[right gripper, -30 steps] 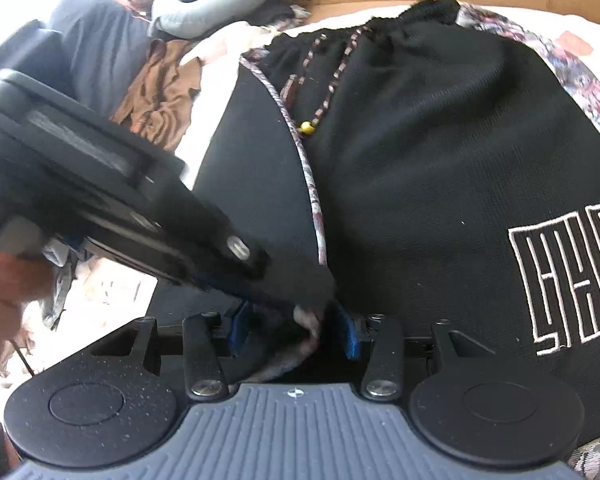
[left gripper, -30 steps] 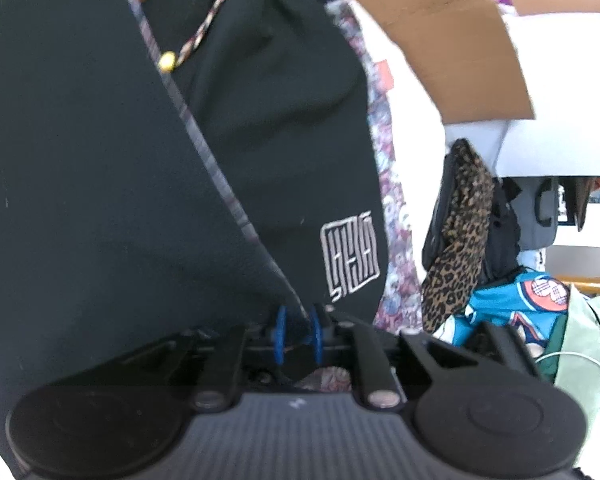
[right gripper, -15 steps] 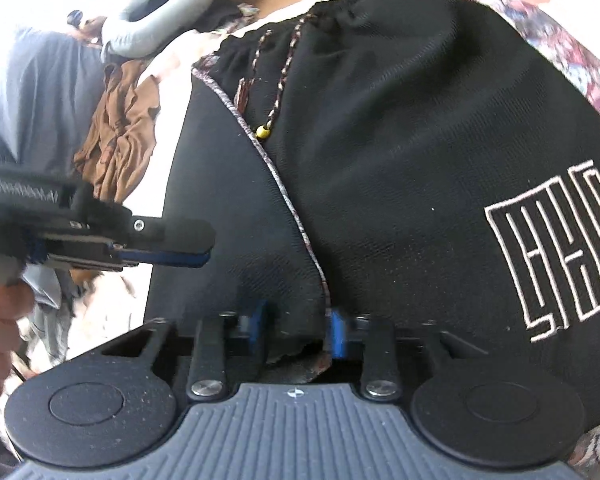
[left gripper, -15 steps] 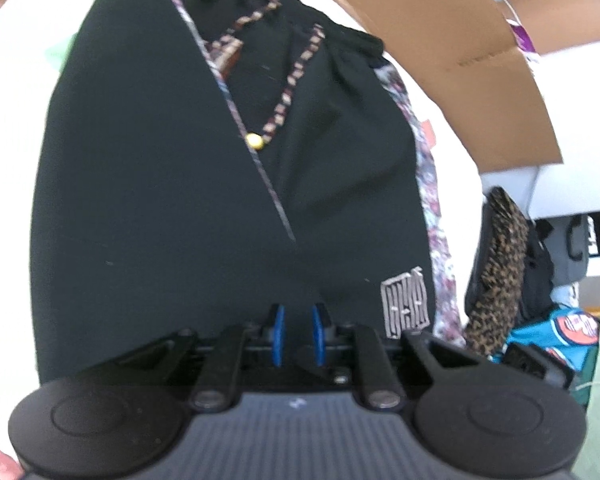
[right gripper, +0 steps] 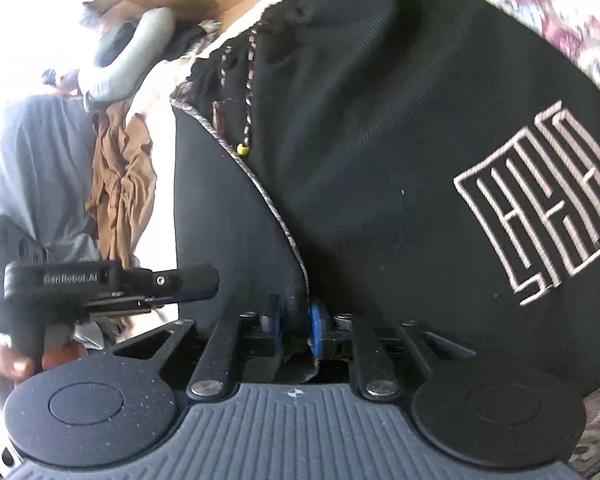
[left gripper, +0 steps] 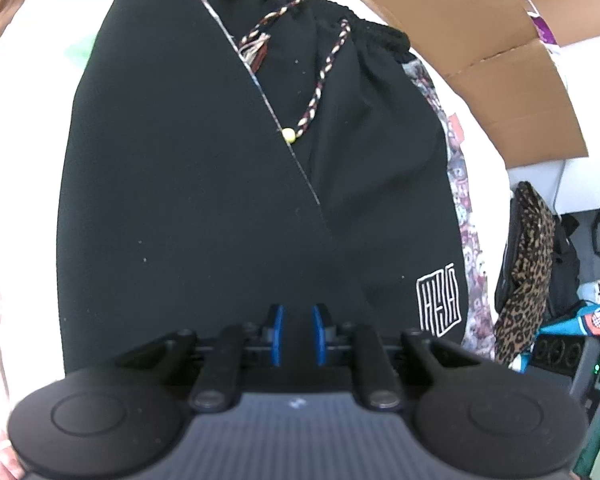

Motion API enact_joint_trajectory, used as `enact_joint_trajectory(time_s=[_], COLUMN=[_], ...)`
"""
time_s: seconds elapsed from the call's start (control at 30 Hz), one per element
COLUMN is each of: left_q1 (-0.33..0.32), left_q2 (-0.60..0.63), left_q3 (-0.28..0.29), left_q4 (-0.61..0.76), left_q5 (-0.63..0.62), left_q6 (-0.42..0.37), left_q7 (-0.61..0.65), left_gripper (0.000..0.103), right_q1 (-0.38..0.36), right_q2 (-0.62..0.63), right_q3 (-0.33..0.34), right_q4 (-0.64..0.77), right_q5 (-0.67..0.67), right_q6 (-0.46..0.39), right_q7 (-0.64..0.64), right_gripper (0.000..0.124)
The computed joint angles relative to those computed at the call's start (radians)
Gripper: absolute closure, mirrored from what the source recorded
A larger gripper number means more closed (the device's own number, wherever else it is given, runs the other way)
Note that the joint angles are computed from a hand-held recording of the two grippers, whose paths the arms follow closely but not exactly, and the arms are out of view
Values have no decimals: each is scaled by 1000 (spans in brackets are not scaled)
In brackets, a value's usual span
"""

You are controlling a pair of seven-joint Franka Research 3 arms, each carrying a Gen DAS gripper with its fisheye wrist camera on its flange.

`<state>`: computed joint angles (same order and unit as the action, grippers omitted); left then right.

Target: Fold clothes

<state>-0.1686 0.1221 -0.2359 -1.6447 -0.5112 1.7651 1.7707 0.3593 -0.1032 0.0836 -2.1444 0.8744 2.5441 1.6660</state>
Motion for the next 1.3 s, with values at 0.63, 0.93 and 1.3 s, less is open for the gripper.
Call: enact_joint_trajectory(time_s=[0.63,0.93,1.3], left_q1=[10,15,8], left_q2=[3,4,-1], left_q3=[5,7,2], left_q4=[-6,-8,-10], left_q5=[10,17,21], left_q6=[-11,-15,-19], left_q7=[-12,-14,2], left_gripper=[84,84,83], right_q1=[-41,-67,-85], right_q2=[42,17,-57], right_q3=[-25,-31,-50], right_q4=[-42,-12,-20], right_q5=[506,332,103], right_q6=[-114,-117,-121], right_q7=[25,16,8], right_gripper=[87,118,121])
